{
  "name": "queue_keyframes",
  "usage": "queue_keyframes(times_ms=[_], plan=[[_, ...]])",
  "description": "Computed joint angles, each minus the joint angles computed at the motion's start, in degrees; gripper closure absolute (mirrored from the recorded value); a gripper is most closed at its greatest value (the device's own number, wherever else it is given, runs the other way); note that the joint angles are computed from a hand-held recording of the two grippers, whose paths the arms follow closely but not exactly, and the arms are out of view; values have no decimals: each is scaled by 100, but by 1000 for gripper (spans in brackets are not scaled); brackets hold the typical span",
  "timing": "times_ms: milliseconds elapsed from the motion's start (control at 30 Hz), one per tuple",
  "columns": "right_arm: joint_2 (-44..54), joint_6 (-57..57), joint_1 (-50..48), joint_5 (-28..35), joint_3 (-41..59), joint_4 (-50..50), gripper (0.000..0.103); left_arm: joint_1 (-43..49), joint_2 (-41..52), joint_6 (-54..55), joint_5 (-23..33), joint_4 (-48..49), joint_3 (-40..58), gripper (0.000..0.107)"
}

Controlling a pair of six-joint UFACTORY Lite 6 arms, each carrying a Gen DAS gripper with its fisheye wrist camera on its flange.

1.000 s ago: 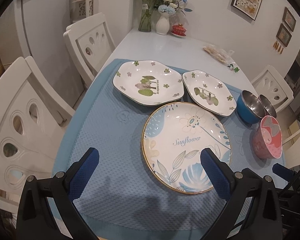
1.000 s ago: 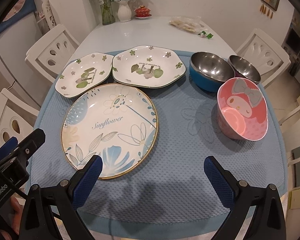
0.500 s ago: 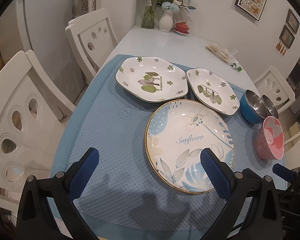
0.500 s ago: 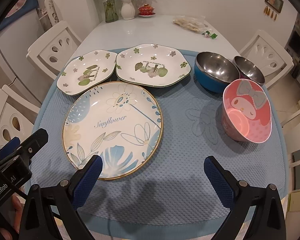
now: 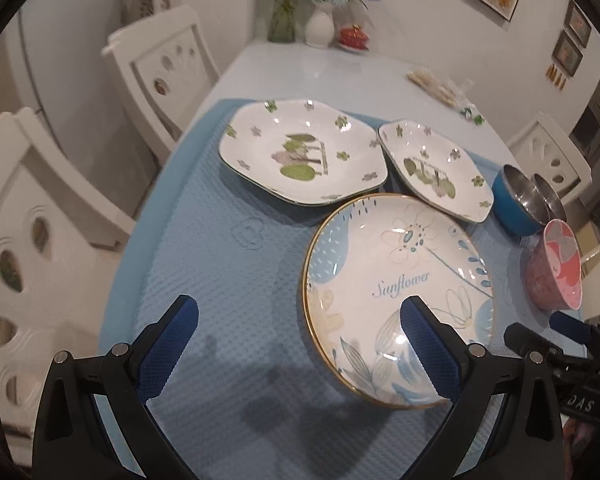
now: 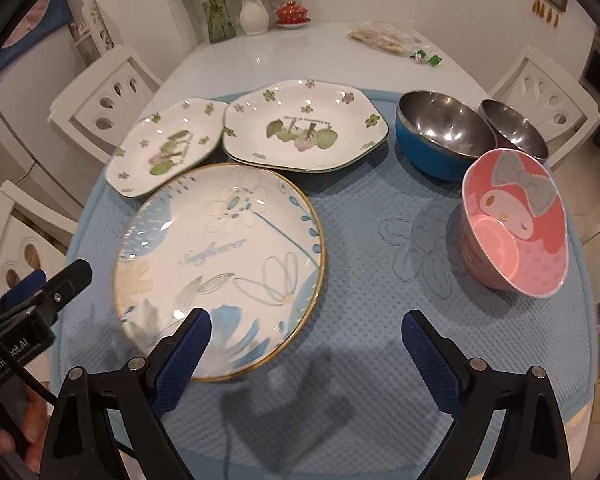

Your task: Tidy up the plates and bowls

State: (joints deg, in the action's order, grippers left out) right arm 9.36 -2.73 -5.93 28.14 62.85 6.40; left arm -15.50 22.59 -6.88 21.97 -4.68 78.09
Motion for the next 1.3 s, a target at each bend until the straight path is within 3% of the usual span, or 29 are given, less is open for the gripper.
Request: queue_keyframes(times_ms=[67, 133, 200, 300, 367, 433, 567, 667, 733, 1033, 1300], plan=[[327, -155, -62, -80, 211, 94, 11, 88, 329, 554, 55, -537, 266, 7], [635, -424, -136, -74, 455, 396, 21, 129, 560, 990, 89, -959, 447, 8], [960, -749, -209, 11, 726, 788, 23, 142, 803, 1321, 157, -1262, 647, 11], [1406, -790, -219, 29, 1071, 904, 24, 165, 1186, 1713, 322, -1589, 986, 22], [1674, -848, -214, 41, 1268, 950, 30, 195, 1407, 2008, 445, -1901, 1170, 39], [1924, -1062, -242, 135, 1476, 1112, 45, 247, 1640, 2270, 582, -2202, 1372, 49], [2306, -1433, -353, 276, 1783, 1487, 49, 330, 1844, 2827, 720, -2784, 1510, 61], [2446, -1840, -408, 340, 1866, 1834, 58, 352, 1947, 3213, 854, -3146, 1561, 69], [2548, -2120, -448, 397, 1921, 2090, 66, 319, 1982, 3325, 823, -3231, 1560, 69], [2494, -2547, -418, 202, 1793, 2225, 67, 231, 1918, 3475, 587, -3313, 1420, 69], [1657, -2592, -205, -153, 960, 1928, 67, 372, 991, 4127, 332, -3850, 369, 69]])
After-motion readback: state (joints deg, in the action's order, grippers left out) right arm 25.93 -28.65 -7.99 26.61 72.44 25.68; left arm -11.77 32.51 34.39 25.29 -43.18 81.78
